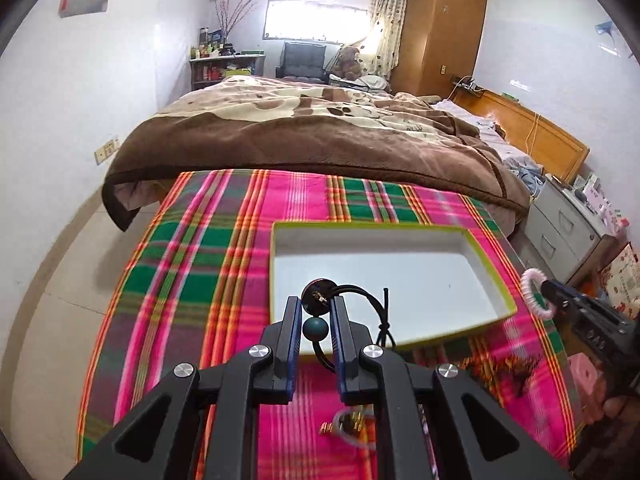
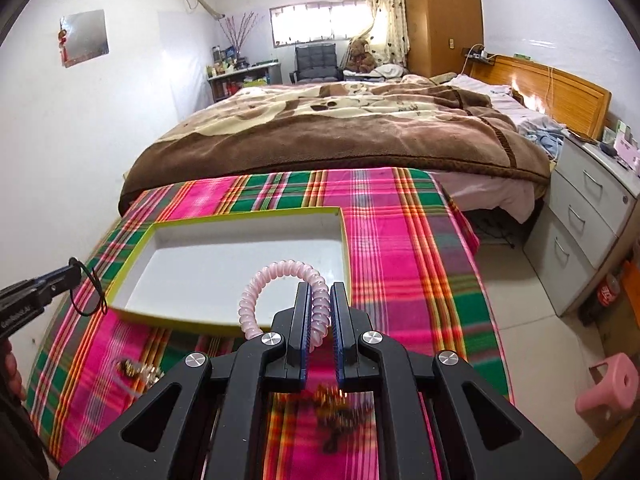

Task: Organize jewelry
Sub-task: 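Carry both held items over the white box and lower them inside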

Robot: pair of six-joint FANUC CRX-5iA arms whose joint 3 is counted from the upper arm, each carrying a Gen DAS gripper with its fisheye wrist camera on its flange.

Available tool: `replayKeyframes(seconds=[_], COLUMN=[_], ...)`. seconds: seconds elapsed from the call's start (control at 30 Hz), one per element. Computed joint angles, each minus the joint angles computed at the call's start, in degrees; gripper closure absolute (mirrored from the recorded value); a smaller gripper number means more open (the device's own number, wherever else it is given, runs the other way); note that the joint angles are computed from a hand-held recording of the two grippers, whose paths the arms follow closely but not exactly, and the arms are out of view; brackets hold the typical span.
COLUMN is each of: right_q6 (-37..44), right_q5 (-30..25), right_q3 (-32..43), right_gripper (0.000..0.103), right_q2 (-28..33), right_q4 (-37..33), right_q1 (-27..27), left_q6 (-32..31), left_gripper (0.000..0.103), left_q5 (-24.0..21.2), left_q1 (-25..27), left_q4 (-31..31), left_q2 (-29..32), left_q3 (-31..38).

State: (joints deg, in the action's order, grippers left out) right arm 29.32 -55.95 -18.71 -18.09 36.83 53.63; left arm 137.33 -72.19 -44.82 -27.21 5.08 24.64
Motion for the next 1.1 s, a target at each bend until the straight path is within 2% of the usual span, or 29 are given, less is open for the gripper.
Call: replayKeyframes(seconds=[0.17,0.37,0.83,1.1], right_q6=[4.9,9.3,14.5,16.0], right_q5=[1.9,2.6,2.1,1.2], right_q3=[4.1,7.4,11.7,12.6], right_gripper=[0.093,0.093,0.093,0.093], right_q2=[5.0,9.5,15.7,16.9], right_q4=[-3.6,-6.5,-10.9,-11.2], right_q1=[-4.1,-6.1,-9.0,-9.0], left_q6=[-2.4,-3.9,-7.4,-7.5], left_gripper=[0.089,0.089,0.089,0.089], left_q5=[1.6,4.2,2.5,0.1], left_q1=[3.2,6.8,9.6,9.0], left_q4=[3.0,7.0,10.9,10.1], left_q2=[2.7,5.2,11.2,13.4], left_q3=[1.6,1.9,4.7,7.2])
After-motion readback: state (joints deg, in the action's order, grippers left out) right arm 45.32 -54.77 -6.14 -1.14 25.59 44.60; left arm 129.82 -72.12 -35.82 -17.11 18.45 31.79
